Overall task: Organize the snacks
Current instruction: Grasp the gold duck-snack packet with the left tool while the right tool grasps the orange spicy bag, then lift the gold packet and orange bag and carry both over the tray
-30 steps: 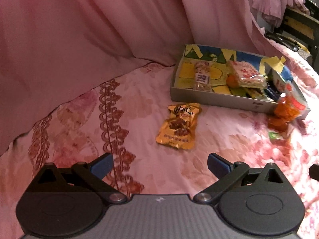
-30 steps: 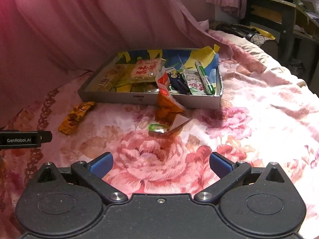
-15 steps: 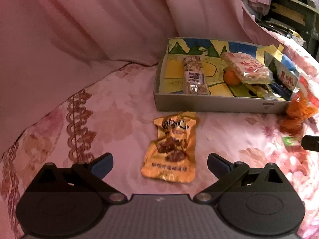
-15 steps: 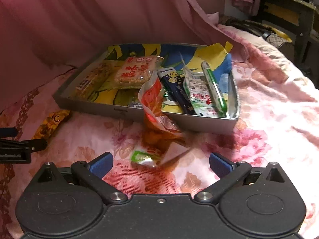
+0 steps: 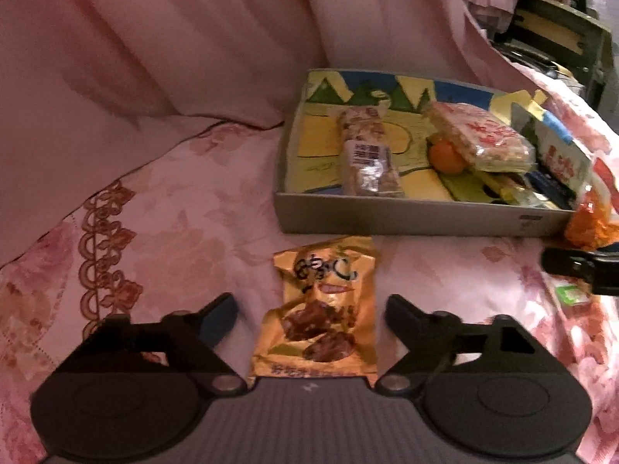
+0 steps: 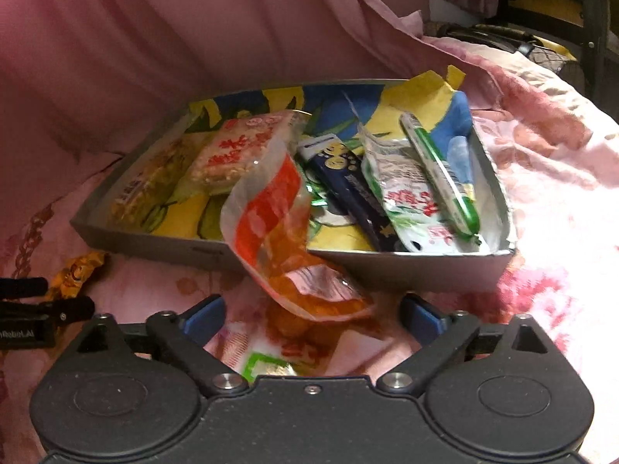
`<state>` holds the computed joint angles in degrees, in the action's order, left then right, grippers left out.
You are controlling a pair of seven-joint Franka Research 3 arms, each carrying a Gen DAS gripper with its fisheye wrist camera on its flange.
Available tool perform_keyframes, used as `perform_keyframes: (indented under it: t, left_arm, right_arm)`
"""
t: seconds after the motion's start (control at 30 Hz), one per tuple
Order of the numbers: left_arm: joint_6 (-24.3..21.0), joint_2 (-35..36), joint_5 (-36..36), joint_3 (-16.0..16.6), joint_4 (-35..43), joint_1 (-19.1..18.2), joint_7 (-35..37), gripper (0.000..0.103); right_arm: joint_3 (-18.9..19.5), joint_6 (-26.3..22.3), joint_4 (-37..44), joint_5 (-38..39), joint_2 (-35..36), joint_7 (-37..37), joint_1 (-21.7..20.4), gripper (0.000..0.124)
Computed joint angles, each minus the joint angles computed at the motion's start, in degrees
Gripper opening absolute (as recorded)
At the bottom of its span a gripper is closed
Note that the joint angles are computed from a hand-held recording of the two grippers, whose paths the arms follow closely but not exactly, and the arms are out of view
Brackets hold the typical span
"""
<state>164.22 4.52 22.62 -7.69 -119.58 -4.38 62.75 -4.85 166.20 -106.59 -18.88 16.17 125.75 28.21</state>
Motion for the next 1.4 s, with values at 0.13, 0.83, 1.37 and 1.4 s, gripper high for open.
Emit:
perform_keyframes:
  t: [0.13, 0.83, 1.37, 1.4]
  left_arm:
    - [-0.2, 0.0, -1.6, -0.6, 0.1, -0.1, 2.0, 0.069]
    - [-5.6, -4.7, -25.6, -3.0, -2.6, -2.9, 21.3, 0.048]
    - [-1.2, -13.5, -27.0, -2.1, -9.0, -5.6, 14.9, 0.046]
    - [-0.2, -14.3, -25.2, -2.5, -9.5, -5.5, 13.1, 0.046]
  right_arm:
    - [-1.2, -0.9, 0.2, -3.9, 0.0, 1.1, 1.7, 0.077]
    - [8.3, -6.7, -4.5, 11.0, -6.0, -17.2, -2.2, 0.064]
    - [11.4, -0.9, -16.7, 11.1, -18.6, -13.0, -5.6, 0.064]
    - [11.8, -0.1, -17.5, 11.3, -19.4, -12.9, -6.0, 0.064]
